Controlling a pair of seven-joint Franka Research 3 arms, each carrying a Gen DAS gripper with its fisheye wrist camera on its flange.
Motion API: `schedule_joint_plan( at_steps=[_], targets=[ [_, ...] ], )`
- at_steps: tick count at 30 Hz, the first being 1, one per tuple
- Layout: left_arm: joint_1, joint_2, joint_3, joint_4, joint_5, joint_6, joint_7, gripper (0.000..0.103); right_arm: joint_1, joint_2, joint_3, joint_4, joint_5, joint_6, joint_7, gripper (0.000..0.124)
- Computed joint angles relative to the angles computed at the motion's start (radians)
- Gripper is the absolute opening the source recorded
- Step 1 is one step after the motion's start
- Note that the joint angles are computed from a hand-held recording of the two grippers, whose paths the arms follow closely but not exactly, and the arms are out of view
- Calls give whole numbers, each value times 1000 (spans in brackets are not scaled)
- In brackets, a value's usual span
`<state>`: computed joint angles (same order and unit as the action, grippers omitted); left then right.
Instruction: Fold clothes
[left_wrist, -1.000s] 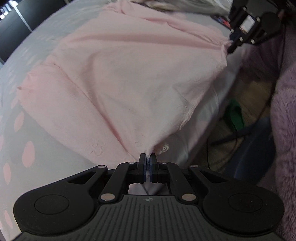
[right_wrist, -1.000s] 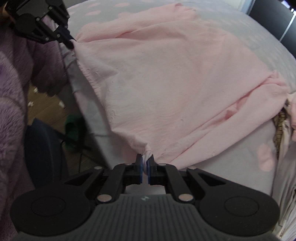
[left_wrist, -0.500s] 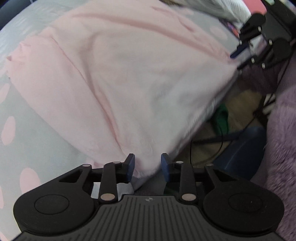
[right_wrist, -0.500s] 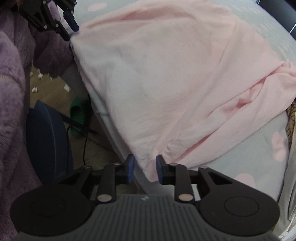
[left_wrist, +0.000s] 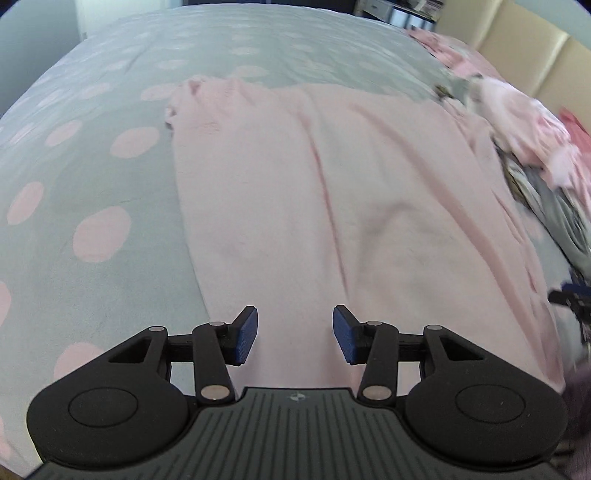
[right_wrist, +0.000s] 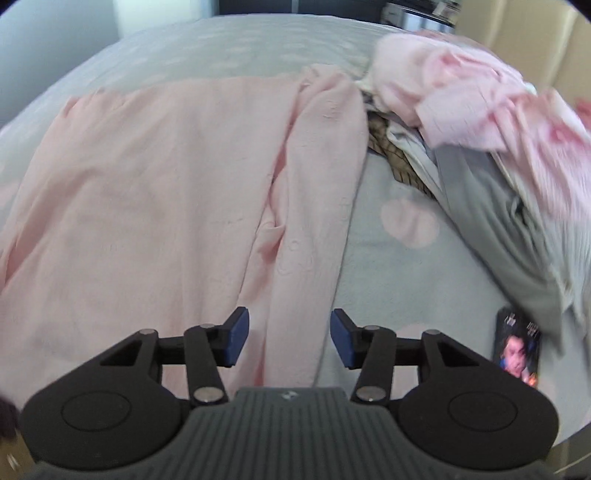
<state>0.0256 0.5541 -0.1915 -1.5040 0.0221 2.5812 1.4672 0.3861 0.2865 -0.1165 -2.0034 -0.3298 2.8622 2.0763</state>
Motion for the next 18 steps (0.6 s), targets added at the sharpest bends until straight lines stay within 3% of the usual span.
schedule_joint_plan(
  at_steps=[2,8,13,18],
  targets=[
    [-15,41,22,46,12,4,-46,48,28,21,-31,7,-28,41,73,55],
    [-16,137,56,178,41,-8,-145,49,45,81,-78,44,-16,102,113,62],
    [1,185,37,249,22,-33,-198,49,62,113,-115,80,0,96,90,62],
    [-17,236,34,340,49,-55,-185,49,29,169,-126,191,23,64,23,61]
  ],
)
